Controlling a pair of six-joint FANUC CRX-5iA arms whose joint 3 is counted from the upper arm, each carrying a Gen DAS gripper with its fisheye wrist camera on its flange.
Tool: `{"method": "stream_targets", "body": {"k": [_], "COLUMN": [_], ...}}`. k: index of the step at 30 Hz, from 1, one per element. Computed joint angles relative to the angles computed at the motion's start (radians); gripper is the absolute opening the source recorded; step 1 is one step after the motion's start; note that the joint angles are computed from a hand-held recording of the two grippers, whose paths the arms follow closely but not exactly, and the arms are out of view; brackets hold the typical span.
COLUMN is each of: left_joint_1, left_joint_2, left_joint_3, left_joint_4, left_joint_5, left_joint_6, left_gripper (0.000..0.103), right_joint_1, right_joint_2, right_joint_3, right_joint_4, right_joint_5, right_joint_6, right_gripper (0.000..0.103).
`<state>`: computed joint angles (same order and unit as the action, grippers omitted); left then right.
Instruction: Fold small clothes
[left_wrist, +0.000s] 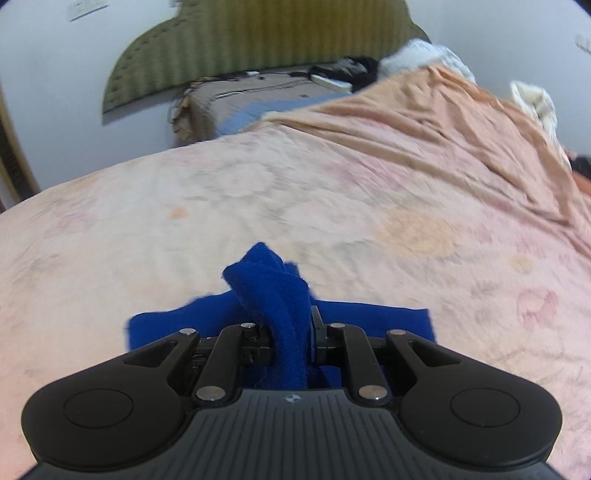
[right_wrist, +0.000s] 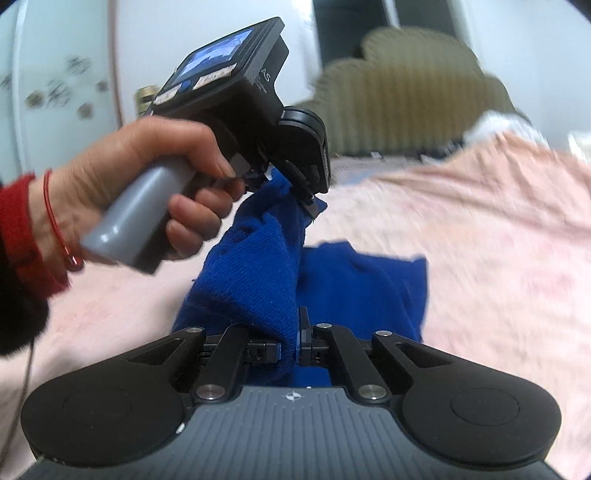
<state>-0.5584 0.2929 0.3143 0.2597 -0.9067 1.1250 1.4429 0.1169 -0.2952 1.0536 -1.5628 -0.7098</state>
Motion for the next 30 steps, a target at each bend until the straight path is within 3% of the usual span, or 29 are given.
{"method": "stream_targets", "body": {"k": [3, 5, 7, 8, 9, 11, 13, 16, 17, 19, 22, 26, 28, 30], "left_joint_1": [-0.030, -0.040, -0.046, -0.043, -0.037, -0.024, -0.008, 0.018, 0.023, 0.026, 0.027, 0.045, 0.053, 0.062], "left_joint_2": [0.029, 0.044, 0.059, 0.058, 0.045, -0.002, -0.038, -0.084, -0.102, -0.151, -0.219, -0.271, -0.290, -0.309], "left_joint_3": [0.003, 0.007, 0.029, 0.023, 0.001, -0.063, -0.109, -0.137, -0.150, -0.198, -0.280, -0.353, -0.377, -0.398], "left_joint_4": [0.018, 0.035, 0.034, 0.058, 0.083, 0.118, 0.155, 0.122, 0.090, 0.002, -0.093, -0.116, -0.125, -0.127], "left_joint_5": [0.001, -0.012, -0.037, -0.035, -0.010, 0.078, 0.138, 0.156, 0.159, 0.188, 0.231, 0.219, 0.214, 0.213], "left_joint_6": [-0.034, -0.045, -0.030, -0.039, -0.043, -0.050, -0.084, -0.084, -0.078, -0.071, -0.051, -0.031, -0.004, 0.019], "left_gripper": [0.015, 0.016, 0.029, 0.043, 0.059, 0.076, 0.077, 0.077, 0.077, 0.077, 0.077, 0.078, 0.078, 0.078], "right_joint_1": [0.010, 0.014, 0.021, 0.029, 0.036, 0.049, 0.054, 0.052, 0.050, 0.020, 0.034, 0.064, 0.080, 0.079], "right_joint_2": [-0.070, -0.135, -0.174, -0.197, -0.211, -0.224, -0.240, -0.263, -0.268, -0.288, -0.295, -0.277, -0.249, -0.221], "right_joint_3": [-0.092, -0.173, -0.231, -0.271, -0.289, -0.302, -0.325, -0.368, -0.374, -0.369, -0.368, -0.299, -0.239, -0.183], "right_joint_4": [-0.021, -0.026, -0.029, -0.001, 0.009, 0.017, 0.040, 0.080, 0.081, 0.055, 0.017, -0.038, -0.068, -0.096], "right_joint_5": [0.068, 0.153, 0.194, 0.213, 0.218, 0.211, 0.201, 0.203, 0.207, 0.228, 0.225, 0.152, 0.073, 0.015], "right_joint_6": [-0.159, -0.306, -0.431, -0.495, -0.532, -0.562, -0.612, -0.677, -0.682, -0.644, -0.625, -0.485, -0.391, -0.287], "right_gripper": [0.007, 0.024, 0.028, 0.028, 0.030, 0.035, 0.049, 0.054, 0.046, 0.010, 0.010, 0.030, 0.055, 0.057]}}
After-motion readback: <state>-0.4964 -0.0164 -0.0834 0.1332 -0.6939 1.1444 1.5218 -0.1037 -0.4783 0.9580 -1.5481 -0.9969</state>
